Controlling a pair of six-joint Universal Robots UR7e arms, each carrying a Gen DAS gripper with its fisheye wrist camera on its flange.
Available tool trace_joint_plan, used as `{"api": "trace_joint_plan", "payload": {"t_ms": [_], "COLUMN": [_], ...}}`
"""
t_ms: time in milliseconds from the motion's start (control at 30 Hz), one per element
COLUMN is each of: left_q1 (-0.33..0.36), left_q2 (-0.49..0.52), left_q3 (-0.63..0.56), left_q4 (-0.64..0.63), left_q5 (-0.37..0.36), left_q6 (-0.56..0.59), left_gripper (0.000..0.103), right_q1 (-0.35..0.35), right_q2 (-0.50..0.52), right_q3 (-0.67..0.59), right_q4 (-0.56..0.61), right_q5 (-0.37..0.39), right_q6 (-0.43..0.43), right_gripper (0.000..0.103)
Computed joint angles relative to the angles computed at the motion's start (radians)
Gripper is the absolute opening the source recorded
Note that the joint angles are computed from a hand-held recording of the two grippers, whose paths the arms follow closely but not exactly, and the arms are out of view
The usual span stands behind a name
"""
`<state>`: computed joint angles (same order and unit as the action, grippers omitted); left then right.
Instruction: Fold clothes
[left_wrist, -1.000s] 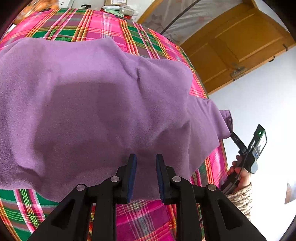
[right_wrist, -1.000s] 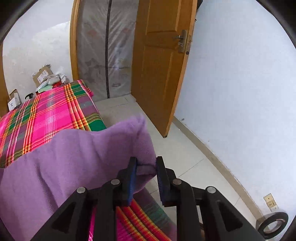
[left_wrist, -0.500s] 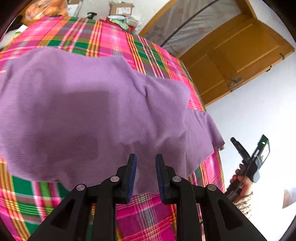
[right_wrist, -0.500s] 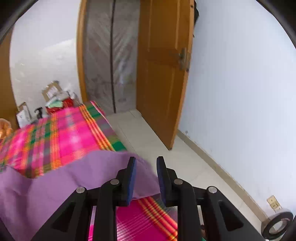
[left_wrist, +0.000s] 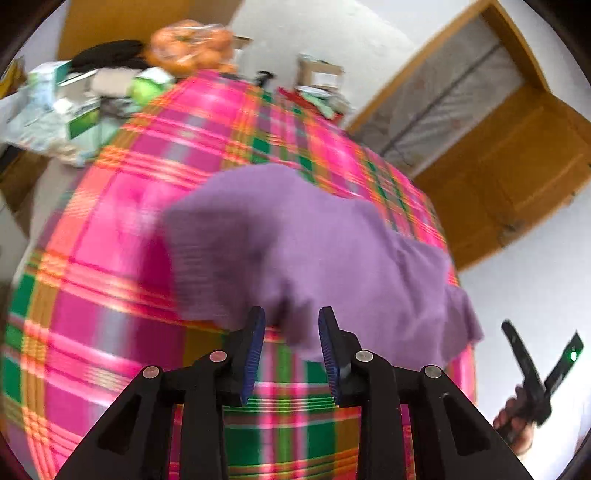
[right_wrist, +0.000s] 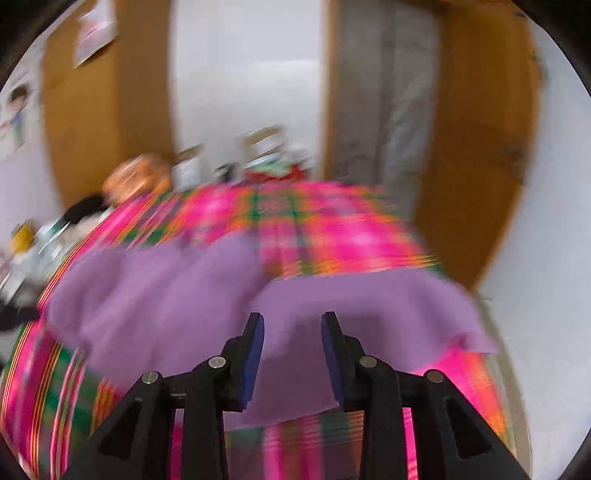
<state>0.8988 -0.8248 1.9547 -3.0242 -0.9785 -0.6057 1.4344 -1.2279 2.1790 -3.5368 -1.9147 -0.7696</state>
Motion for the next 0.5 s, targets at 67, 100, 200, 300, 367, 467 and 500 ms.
{"api": "trace_joint_plan", "payload": {"t_ms": [67, 100, 200, 300, 367, 467, 500], "left_q1": [0.017, 0.027, 0.061, 0.088, 0.1, 0.121, 0.129], "left_q2": [-0.015, -0.017, -0.026, -0.023, -0.015, -0.013, -0.016], "left_q3": [0.015, 0.018, 0.029, 0.022, 0.01, 0.002, 0.004], "left_q4": [0.006, 0.004, -0.005, -0.022, -0.02, -0.029, -0.038], "left_q5": [0.013, 0.009, -0.013, -0.038, -0.043, -0.077, -0.099], "left_q6": [-0.031, -0.044, -0.072, -0.084, -0.089, -0.094, -0.094], "left_gripper": [0.031, 0.031, 0.031, 0.031, 0.032, 0.036, 0.038], "right_q1": [0.01, 0.016, 0.031, 0.046, 0.048, 0.053, 0.053], "right_q2": [0.031, 0.044, 0.066, 0.095, 0.111, 0.14, 0.151], "right_q3": [0.012, 0.018, 0.031, 0.032, 0.019, 0.002, -0.001], "right_q4": [0.043, 0.065, 0.119, 0.145, 0.181, 0.226, 0.228], "right_q5": [0.015, 0.027, 0.058, 0.074, 0.086, 0.098, 0.1], "right_q6": [-0.037, -0.053, -0.087, -0.116, -0.117, -0.126, -0.132], "right_gripper": [0.033, 0.033, 0.033, 0.033, 0.035, 0.039, 0.04]}}
